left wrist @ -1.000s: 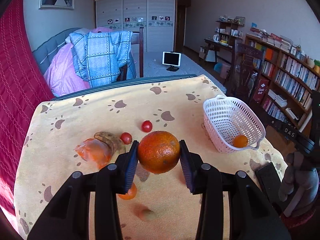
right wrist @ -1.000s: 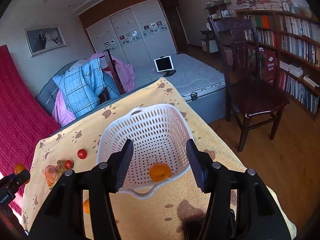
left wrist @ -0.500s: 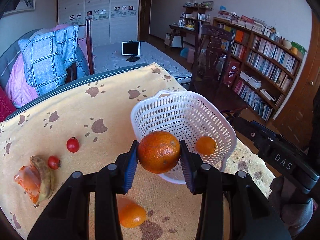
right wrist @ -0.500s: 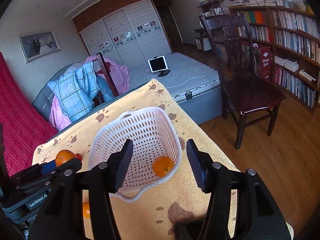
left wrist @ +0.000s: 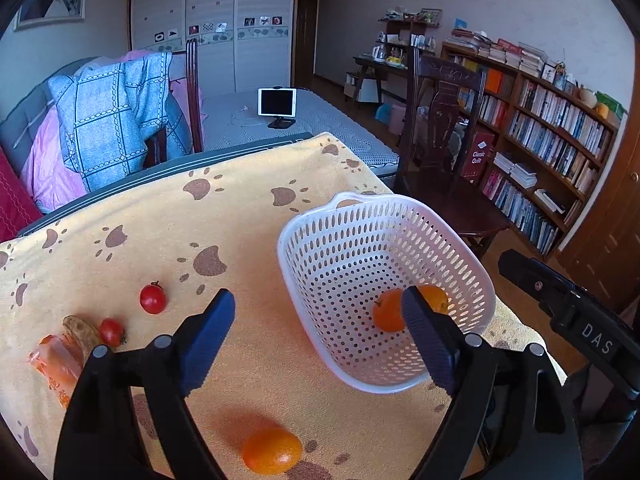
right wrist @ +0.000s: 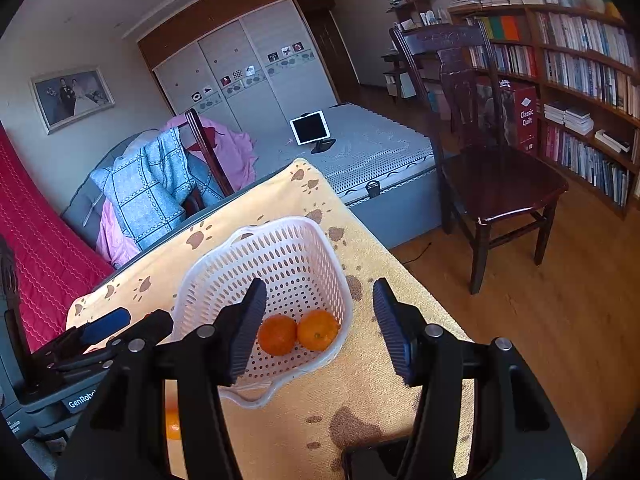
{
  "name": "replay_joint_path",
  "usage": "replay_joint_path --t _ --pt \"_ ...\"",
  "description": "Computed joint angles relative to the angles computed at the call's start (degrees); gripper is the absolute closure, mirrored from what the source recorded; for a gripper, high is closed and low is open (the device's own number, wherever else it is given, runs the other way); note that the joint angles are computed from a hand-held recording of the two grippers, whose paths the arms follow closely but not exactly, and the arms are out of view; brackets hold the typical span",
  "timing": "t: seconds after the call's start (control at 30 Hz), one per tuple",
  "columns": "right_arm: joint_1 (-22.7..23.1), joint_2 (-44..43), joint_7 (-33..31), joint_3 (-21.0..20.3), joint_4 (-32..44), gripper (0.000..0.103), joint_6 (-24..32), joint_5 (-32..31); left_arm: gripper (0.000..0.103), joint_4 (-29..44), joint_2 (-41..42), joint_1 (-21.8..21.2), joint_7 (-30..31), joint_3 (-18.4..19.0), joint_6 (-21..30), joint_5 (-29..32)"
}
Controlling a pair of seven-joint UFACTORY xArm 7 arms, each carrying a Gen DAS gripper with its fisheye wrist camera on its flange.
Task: Organize fruits
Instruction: 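Carry the orange in the left tool into the white basket and open it, then grasp an orange with the left tool while the right tool grasps another orange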
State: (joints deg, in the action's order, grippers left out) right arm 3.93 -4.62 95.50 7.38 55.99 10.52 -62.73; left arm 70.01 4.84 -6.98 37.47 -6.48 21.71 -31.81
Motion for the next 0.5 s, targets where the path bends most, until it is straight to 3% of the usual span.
replay_joint_path --t 0.3,0.4,0.5 --pt "0.81 -0.16 -0.6 0.63 0.49 0.046 -0.83 -0.89 0.014 -2.19 -2.73 0.83 0.17 1.49 -0.39 -2.22" --pt "0.81 -0.37 0.18 0.93 0.49 0.034 -1.5 -1.83 0.014 -3.25 -3.85 0.96 -0.52 2.16 -1.33 -1.86" --pt "0.94 -0.64 0.55 1.25 0.59 0.033 -2.0 -2.62 0.014 -4.12 -5.16 1.3 -0.75 3.09 -1.38 -2.14"
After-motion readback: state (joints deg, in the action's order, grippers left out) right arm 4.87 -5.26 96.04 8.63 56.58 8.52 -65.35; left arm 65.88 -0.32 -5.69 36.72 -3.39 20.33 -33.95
